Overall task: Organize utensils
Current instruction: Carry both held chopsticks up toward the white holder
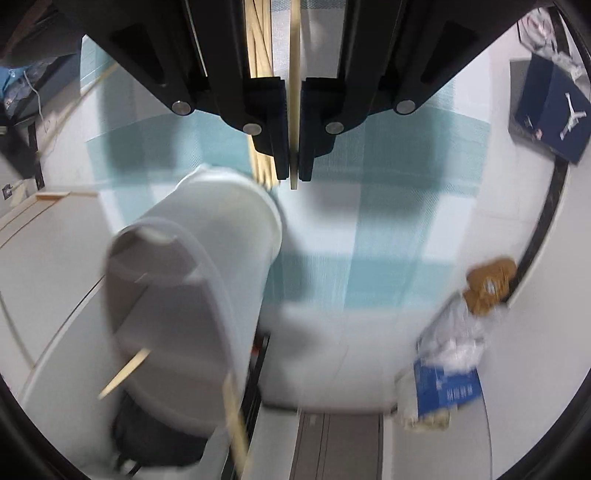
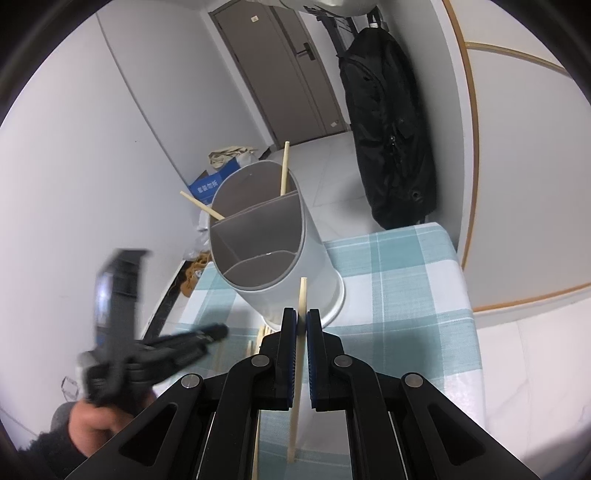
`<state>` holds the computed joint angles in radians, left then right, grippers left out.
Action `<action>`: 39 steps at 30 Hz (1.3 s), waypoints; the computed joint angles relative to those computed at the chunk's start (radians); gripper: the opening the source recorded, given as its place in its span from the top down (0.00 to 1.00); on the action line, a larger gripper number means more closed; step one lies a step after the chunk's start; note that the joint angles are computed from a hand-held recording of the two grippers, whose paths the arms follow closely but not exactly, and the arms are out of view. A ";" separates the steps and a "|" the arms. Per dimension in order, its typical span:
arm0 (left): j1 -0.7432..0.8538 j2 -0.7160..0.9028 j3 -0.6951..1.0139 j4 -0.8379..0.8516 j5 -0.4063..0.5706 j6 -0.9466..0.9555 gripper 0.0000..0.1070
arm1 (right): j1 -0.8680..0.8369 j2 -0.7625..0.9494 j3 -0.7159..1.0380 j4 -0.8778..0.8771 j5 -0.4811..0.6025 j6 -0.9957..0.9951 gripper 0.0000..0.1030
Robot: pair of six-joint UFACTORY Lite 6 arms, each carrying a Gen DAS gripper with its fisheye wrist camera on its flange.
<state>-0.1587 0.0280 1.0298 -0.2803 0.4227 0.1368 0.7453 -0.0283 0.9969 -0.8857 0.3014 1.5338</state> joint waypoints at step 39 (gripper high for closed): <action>0.031 -0.236 0.171 -0.221 0.161 0.257 0.99 | 0.159 -0.067 0.127 -0.238 0.191 0.154 0.96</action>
